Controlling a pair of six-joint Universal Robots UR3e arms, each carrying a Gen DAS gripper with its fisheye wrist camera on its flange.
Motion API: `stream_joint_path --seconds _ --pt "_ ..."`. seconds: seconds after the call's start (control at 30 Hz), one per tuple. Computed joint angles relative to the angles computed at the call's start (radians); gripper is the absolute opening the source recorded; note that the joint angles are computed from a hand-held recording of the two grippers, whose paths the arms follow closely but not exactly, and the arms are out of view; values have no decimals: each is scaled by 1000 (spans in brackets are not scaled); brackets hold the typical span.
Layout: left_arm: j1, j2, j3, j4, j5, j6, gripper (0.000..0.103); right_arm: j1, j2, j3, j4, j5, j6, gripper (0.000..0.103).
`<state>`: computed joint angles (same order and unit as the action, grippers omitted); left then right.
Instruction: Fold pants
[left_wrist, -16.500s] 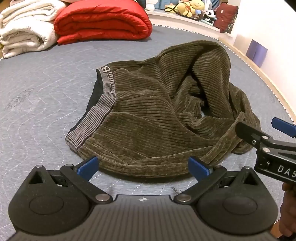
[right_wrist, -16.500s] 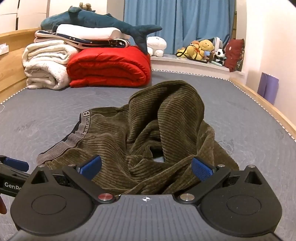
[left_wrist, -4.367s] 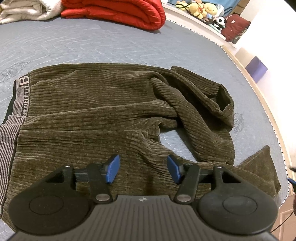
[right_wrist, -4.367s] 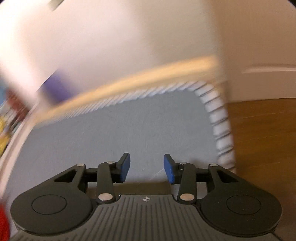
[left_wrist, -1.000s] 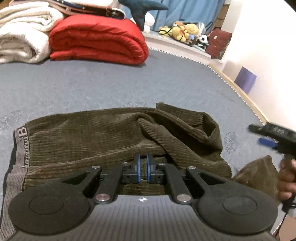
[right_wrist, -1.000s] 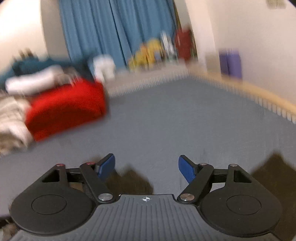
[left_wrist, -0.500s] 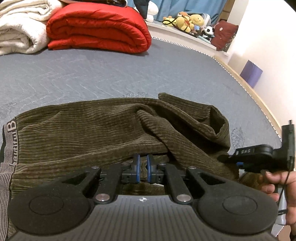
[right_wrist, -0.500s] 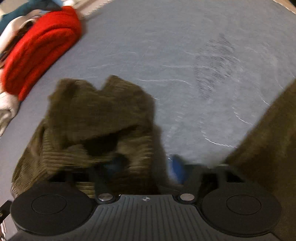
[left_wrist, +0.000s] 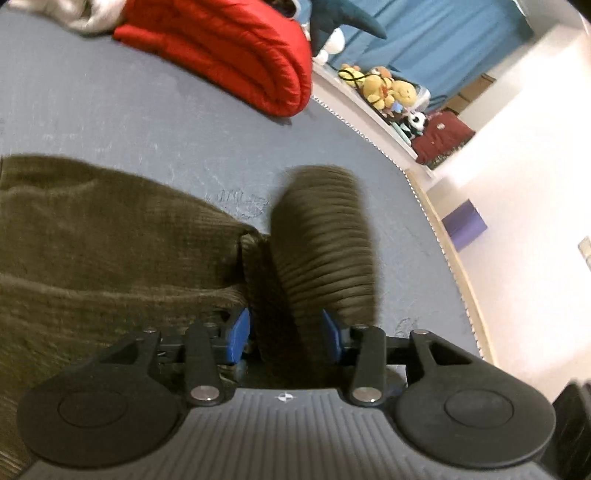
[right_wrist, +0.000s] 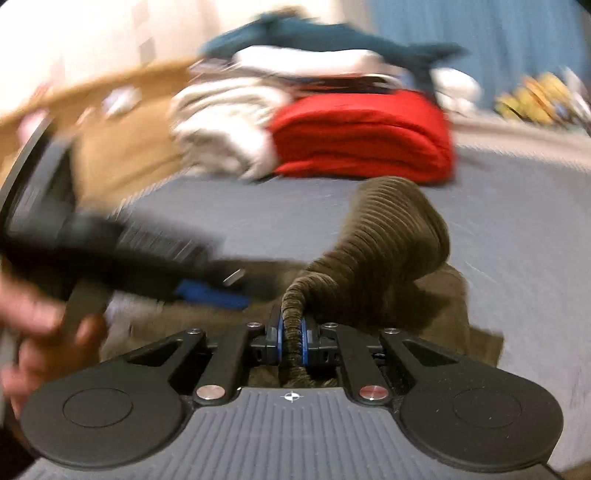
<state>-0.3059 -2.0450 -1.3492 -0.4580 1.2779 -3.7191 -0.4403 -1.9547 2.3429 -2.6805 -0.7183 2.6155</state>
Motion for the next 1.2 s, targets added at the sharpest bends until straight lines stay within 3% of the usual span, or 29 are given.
stream_joint_path --seconds 0.17,0.27,0.47,0.63,0.73,0.83,0.9,1.0,1.1,1.2 --pt "35 -12 -13 -11 -58 -45 47 78 34 47 -100 -46 -38 9" --pt "32 -2 -25 -13 6 -86 47 58 0 41 -36 -48 -86 9" --pt "26 48 -68 -12 92 -171 47 98 144 35 -198 -83 -50 9" --pt "29 108 -128 4 165 -253 47 148 248 -46 -233 -126 -21 10" --pt "46 131 -146 3 174 -279 47 150 257 -86 -147 -124 -38 19" --pt "64 146 -162 0 132 -282 47 71 215 -144 73 -23 -97 40" --pt "64 148 -168 2 127 -284 47 -41 203 -161 127 95 -27 51" --pt "69 155 -177 6 118 -276 47 -169 277 -181 23 149 240 52" --pt "72 158 -182 8 114 -276 47 -192 392 -220 -92 -8 520 53" --pt "73 159 -185 9 107 -278 47 -162 506 -288 -32 -162 625 53"
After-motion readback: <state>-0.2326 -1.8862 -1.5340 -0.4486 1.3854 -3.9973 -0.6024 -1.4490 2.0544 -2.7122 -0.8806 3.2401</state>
